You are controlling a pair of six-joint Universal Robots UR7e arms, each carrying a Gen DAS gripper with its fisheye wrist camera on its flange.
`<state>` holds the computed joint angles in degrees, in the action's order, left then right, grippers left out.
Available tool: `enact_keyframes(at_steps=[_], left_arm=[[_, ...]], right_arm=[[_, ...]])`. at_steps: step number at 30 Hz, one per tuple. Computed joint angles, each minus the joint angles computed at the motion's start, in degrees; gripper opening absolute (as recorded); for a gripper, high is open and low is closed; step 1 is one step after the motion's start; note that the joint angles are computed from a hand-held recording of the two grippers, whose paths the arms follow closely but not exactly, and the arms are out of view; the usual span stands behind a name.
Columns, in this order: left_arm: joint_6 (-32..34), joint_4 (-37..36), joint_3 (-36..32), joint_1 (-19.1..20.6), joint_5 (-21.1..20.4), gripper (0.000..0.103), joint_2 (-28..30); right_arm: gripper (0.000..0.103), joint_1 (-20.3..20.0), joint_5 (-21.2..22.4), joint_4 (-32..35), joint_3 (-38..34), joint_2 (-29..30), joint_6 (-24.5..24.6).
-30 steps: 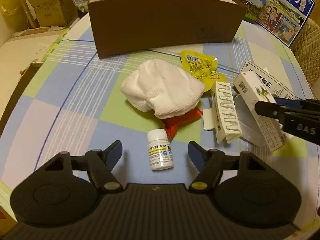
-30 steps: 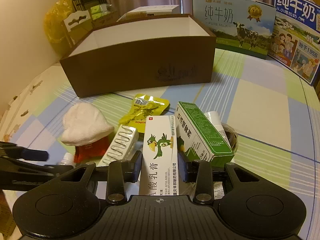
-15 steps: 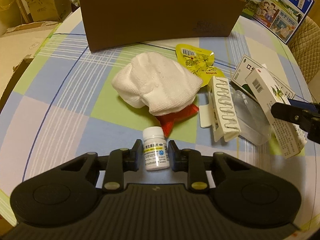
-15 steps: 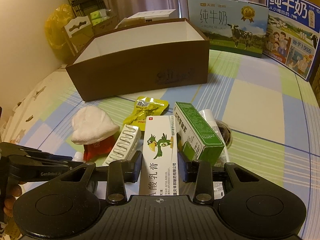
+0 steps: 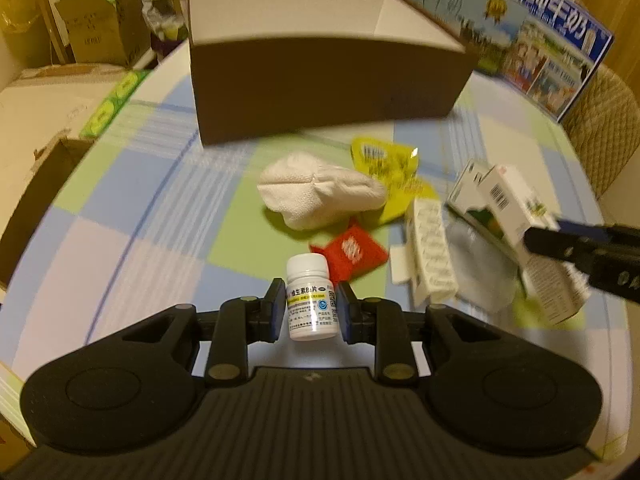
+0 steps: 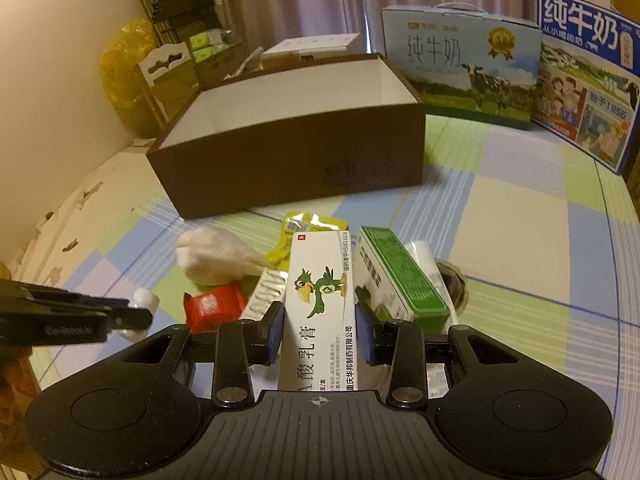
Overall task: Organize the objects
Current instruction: 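Close the left tool on the pill bottle while the right tool grips the ointment box, then carry the pill bottle and ointment box with both tools into the brown box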
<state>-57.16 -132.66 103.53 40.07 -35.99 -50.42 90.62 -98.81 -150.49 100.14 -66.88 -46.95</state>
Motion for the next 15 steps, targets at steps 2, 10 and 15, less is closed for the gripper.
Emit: enact_keyframes(at_steps=[2, 10, 15], left_arm=[[1.06, -1.23, -0.22, -0.26, 0.91, 0.023, -0.44], [12.21, -10.78, -4.67, 0.31, 4.52, 0.023, 1.61], [20.44, -16.09, -9.51, 1.98, 5.61, 0.023, 4.28]], right_arm=[[0.035, 0.40, 0.51, 0.09, -0.49, 0.33, -0.06], [0.035, 2.54, 3.78, 0.13, -4.91, 3.51, 0.42], [0.035, 3.90, 5.87, 0.20, -9.84, 7.09, 0.98]])
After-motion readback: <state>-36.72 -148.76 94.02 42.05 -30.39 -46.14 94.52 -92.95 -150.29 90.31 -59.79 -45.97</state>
